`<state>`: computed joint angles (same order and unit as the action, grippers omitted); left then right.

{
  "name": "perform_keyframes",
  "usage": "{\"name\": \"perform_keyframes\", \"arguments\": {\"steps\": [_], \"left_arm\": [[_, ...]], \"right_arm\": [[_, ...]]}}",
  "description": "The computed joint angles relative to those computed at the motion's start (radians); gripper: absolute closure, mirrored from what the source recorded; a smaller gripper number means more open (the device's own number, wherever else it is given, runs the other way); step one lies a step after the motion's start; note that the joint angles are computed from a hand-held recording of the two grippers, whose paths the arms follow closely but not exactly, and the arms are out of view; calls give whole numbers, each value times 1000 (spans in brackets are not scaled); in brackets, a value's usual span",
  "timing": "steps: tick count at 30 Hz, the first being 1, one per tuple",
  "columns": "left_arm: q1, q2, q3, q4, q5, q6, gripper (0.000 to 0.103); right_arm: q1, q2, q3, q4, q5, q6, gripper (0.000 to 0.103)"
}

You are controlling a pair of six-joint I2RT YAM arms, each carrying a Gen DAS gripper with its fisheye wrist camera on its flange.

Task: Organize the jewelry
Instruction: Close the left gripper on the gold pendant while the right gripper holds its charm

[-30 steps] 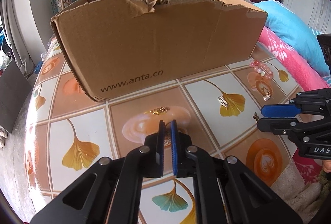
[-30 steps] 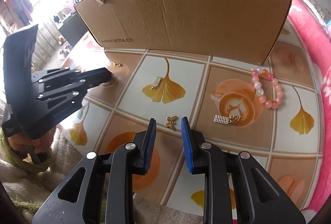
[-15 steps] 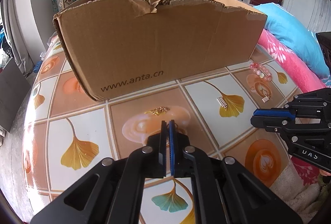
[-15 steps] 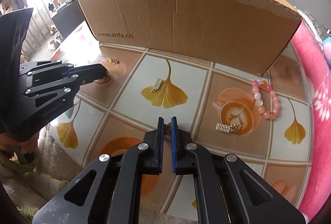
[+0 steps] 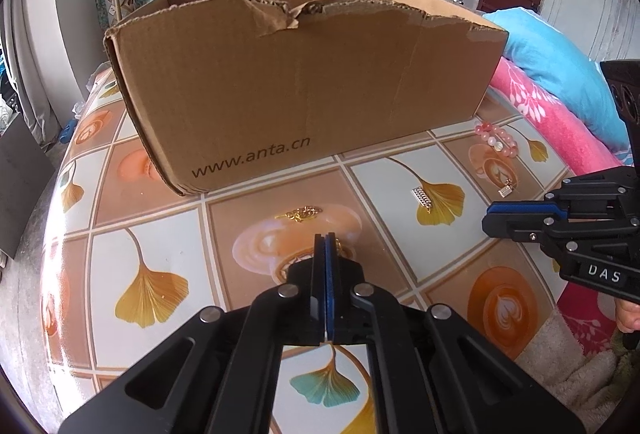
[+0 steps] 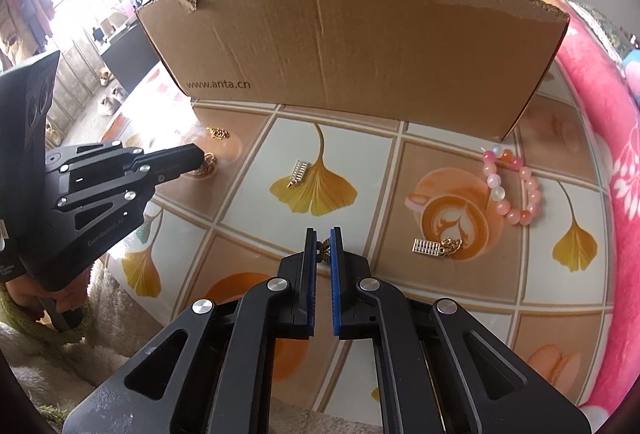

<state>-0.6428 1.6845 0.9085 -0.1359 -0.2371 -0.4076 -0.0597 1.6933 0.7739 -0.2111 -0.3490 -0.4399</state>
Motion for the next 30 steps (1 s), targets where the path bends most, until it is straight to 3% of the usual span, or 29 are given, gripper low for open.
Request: {"name": "perform_keyframes", "arguments": {"steps": [8, 10, 12, 13, 20, 26, 30], "left_arm": [[-3, -23, -6, -8, 18, -12, 102], [7, -20, 0, -13, 53, -17, 96], [7, -12, 6, -16, 54, -19, 79], [5, -7, 10, -16, 54, -15, 78], [6, 31, 45, -36, 25, -16, 77], [1, 38, 61, -67, -1, 18, 86], [-8, 47, 75, -86, -18, 40, 86]], "right_arm": [[-40, -21, 0, -31, -28, -29, 99], [-46, -25, 0, -38, -34, -34, 99], [-53, -26, -1, -42, -39, -38, 99], [-56, -25, 0, -44, -42, -39, 99], [-76, -21, 6, -54, -61, -51, 99], [-97, -20, 10, -66, -75, -59, 99], [-100, -17, 13, -66, -80, -57, 99]]}}
